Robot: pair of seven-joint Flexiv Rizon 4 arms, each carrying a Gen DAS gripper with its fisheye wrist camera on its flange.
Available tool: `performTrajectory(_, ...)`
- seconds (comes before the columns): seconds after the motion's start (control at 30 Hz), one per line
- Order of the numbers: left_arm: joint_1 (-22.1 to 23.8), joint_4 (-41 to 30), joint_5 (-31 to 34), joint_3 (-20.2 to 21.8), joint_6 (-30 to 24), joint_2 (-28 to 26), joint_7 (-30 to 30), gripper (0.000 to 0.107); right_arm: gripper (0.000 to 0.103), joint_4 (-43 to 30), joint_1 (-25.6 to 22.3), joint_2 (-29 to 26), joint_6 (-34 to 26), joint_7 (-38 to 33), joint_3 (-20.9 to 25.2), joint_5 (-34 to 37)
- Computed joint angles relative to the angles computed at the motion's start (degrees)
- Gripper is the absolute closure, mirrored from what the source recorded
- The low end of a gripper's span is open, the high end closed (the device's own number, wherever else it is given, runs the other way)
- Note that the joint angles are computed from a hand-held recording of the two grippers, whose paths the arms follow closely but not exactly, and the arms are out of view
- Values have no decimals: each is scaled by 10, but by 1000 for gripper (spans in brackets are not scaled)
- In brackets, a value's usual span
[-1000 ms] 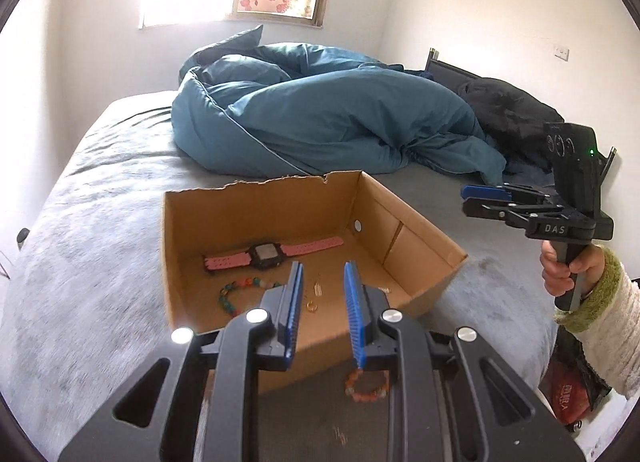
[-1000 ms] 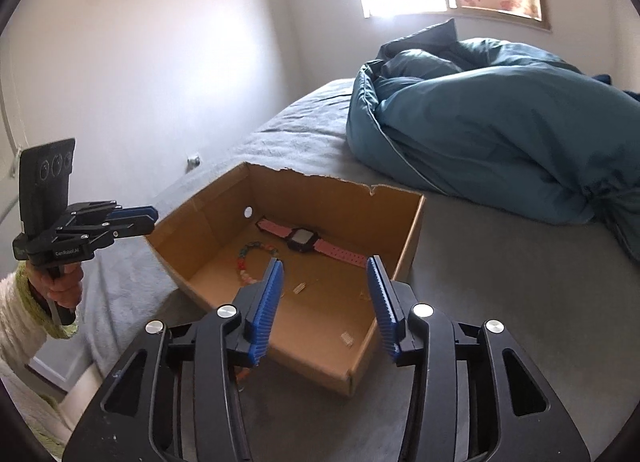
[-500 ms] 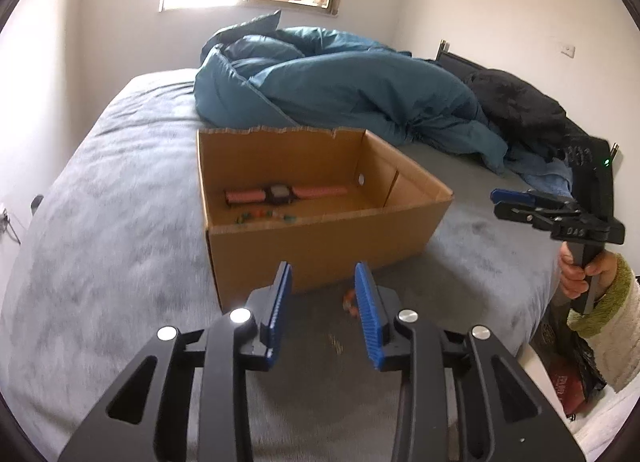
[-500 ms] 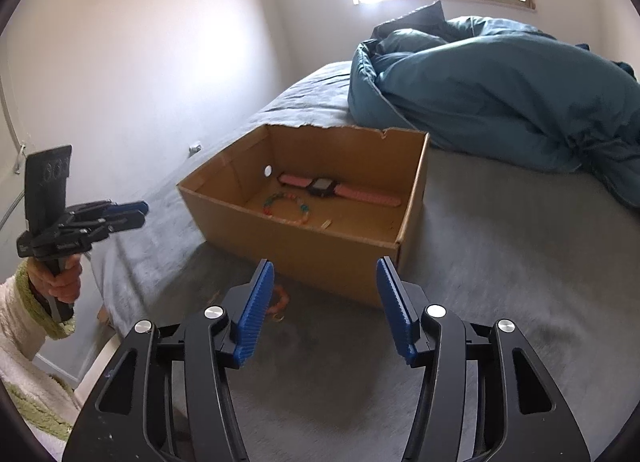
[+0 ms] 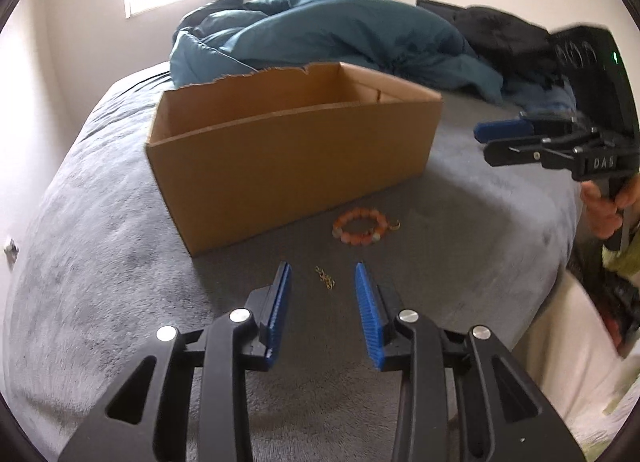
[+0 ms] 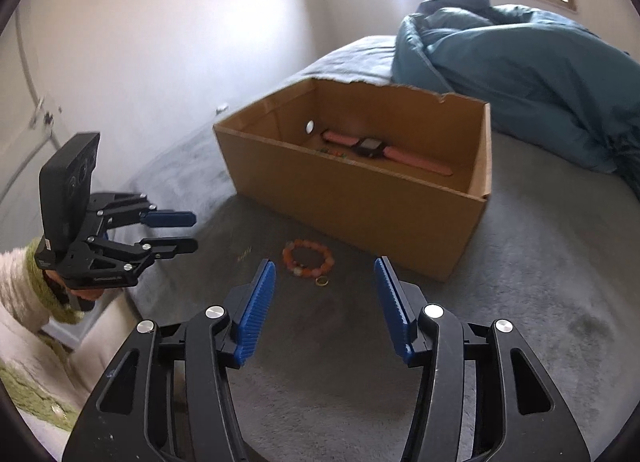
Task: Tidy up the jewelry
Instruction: 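Move the left tool back toward the orange bracelet and gold chain, then lower the left tool onto the gold chain charm and close on it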
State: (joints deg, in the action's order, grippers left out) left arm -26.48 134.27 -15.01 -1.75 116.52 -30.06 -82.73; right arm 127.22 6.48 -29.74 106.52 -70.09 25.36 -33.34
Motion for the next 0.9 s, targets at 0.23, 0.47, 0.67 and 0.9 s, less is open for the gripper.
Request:
performTrajectory(0.23, 46, -21, 40, -26, -12, -28, -2, 75, 61, -37, -24, -48, -49, -33, 41, -24)
performTrajectory(0.47, 77, -45, 73, -45, -38, -49, -4, 75, 67, -77, -41, -90, -111, -94, 82, -5)
performTrajectory(0.67, 68, -69, 81, -35, -59, -65, 10, 76, 69, -104, -42, -109, -159, -148, 98, 17)
performTrajectory(0.9, 54, -85, 70, -24, -67, -76, 16, 82, 69, -127, -47, -124, -201, -208, 118, 55)
